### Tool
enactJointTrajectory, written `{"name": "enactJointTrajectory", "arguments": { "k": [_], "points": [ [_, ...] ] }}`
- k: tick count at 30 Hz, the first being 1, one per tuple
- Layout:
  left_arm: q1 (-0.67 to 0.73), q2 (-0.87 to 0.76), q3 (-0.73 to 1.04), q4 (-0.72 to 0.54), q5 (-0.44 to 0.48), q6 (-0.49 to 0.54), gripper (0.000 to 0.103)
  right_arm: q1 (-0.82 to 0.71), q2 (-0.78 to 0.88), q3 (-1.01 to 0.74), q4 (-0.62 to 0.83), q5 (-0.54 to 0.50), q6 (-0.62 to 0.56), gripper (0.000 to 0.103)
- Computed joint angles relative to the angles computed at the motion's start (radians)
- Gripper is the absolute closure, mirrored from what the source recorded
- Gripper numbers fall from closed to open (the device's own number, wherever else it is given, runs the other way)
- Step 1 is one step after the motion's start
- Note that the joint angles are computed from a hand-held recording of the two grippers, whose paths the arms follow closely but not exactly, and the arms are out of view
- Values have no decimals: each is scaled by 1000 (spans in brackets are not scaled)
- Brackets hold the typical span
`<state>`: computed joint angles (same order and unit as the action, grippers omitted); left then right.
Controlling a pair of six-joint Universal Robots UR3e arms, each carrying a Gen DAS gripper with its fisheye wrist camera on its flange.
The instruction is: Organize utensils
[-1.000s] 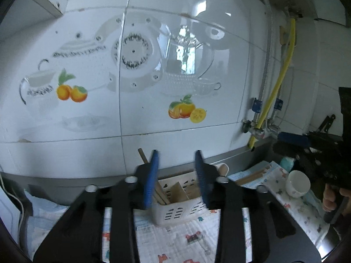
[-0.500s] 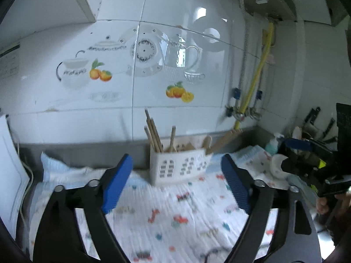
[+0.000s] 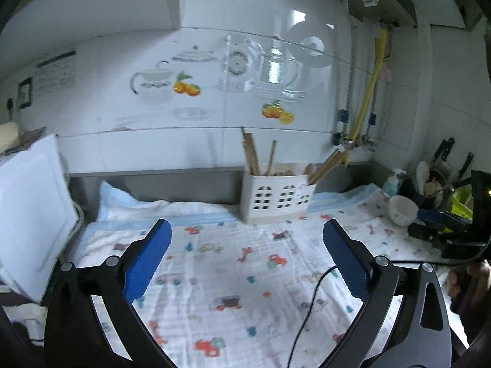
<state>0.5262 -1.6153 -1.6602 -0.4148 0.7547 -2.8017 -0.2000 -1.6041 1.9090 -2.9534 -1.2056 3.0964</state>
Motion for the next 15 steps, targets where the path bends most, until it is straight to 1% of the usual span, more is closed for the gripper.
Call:
{"name": "enactJointTrajectory", "arguments": {
  "k": [4,6,7,9,11,15],
  "points": [
    [61,81,-74,-13,-42,26,5,28,-16,22,-24,-6,-16,12],
    [74,105,-109,-5,-45,31,5,46,-19,44,-60,-28,-26,12],
    [76,111,-122,-13,-42,36,5,62,-21,64,-85,-53,-29,12],
    [69,118,-141,-29,-25,46,5,70,-32,99,-111,-62,-25,11],
    [56,124,-171,-17,5,54,5,73,-44,134,-133,-67,-19,11],
    [35,129,-224,20,25,63,5,76,-77,183,-142,-86,-17,11]
  ]
}}
